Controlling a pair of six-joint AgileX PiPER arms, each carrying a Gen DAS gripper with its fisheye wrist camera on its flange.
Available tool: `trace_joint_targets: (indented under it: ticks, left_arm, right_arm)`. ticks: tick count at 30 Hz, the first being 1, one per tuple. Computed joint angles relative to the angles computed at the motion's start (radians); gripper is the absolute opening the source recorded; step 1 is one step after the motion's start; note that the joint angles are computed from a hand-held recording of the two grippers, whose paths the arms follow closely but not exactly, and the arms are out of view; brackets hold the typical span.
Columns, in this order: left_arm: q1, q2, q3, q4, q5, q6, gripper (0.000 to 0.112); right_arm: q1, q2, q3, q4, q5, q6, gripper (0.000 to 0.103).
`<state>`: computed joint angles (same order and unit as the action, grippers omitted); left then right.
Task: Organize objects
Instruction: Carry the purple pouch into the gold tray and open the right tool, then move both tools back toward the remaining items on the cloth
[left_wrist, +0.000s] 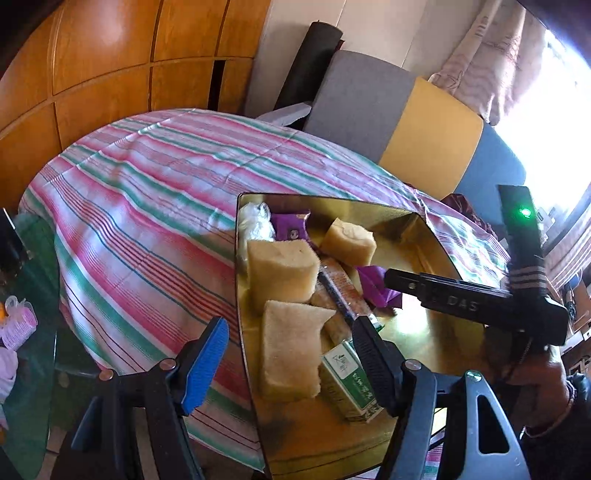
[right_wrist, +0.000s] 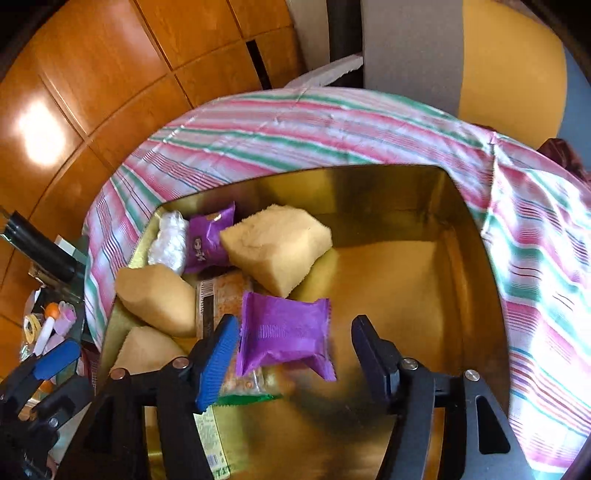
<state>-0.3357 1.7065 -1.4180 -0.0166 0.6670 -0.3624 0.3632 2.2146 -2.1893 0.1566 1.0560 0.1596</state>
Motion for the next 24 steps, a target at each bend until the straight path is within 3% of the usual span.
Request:
trace_joint_targets:
  ticks: [11,20,24]
  left_arm:
    - [-0.12,0.035,-0.134,0.112,0.067,-0.032,0.07]
    - [-0.25,0.165,-0.368,0.156,0.184,0.024,0.07]
    - [-0.296,0.295,-0.589,0.119,0.304,0.086,0.069]
  right_arm:
    - [-0.147,-0.409,0.535,0.077,-0.238,-0.091,0.077]
    - [-0.434,-0.609,0.778,0.065,-0.261,-0.155,0.08]
    - [-0.599,-0.635,0.819,0.042,-0.263,-0.164,0.08]
